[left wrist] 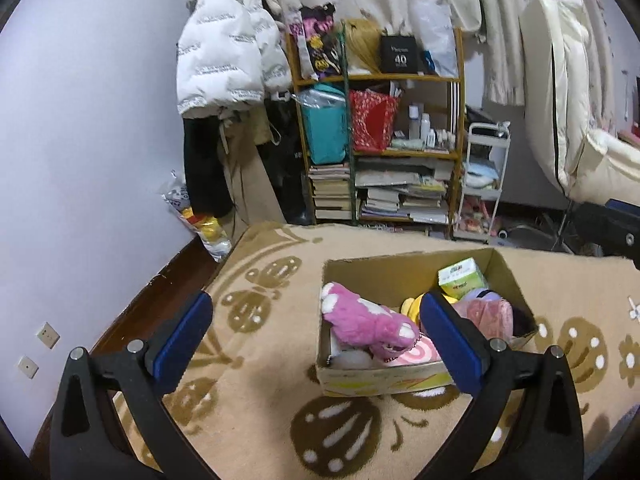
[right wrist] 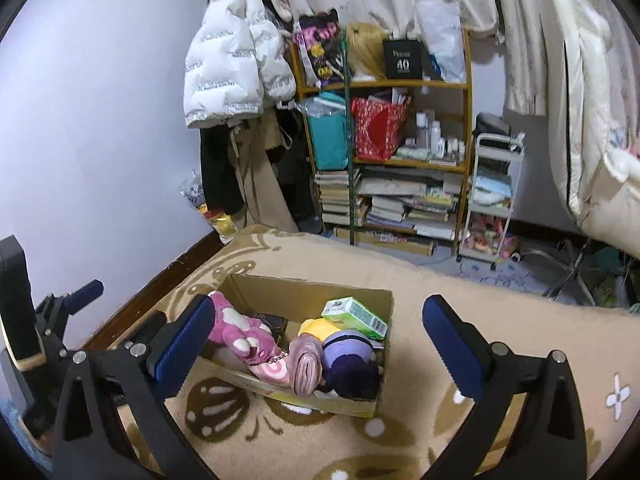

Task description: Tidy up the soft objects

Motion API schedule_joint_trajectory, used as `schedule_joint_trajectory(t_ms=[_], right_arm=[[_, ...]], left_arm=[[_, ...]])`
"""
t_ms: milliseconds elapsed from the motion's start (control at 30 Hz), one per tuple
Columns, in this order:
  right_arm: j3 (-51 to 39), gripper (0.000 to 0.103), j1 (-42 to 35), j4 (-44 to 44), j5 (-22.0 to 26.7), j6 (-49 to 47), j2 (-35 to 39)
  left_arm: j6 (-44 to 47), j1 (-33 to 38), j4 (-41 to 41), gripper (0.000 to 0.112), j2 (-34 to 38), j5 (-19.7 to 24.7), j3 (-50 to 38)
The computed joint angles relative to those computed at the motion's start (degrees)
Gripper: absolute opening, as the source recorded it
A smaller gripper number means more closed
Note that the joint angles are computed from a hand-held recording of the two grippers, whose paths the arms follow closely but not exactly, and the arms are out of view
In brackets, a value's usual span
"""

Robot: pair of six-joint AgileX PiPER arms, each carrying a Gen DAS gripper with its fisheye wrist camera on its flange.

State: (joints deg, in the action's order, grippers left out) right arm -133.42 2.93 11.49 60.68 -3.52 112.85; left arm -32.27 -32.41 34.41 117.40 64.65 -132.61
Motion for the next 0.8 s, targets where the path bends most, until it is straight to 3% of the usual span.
schedule_joint_trajectory(t_ms=[200,300,367,500,800], right_arm=[[13.16,0.103,-0.03,-0.38,-5.31,-1.64,-10.37],[24.14,0.103,-0.67,2.3,-12.67,-3.21,-17.82],[27.56,0.103,-1.02,3.33,-14.15,-4.24,-20.41],[36.97,0.103,0.18,0.89,-21.04,-3.89,-27.63],[51.38,0.103,0.61,0.54,-29.41,-4.06,-38.3]], left_arm=[[-5.06,-2.18,4.5,0.102,-10.38,-2.92,13.15],[-8.78,-3.89,7.39,0.102,-16.13,-4.96,20.95],[-12.32,-5.58,10.82,0.102,-19.89,-6.06,26.41],[-17.76,-8.05,15.89,0.102,-25.12,-7.48,34.24],[-26.32,-11.54,21.45,0.102,-33.54,-10.61,47.11]])
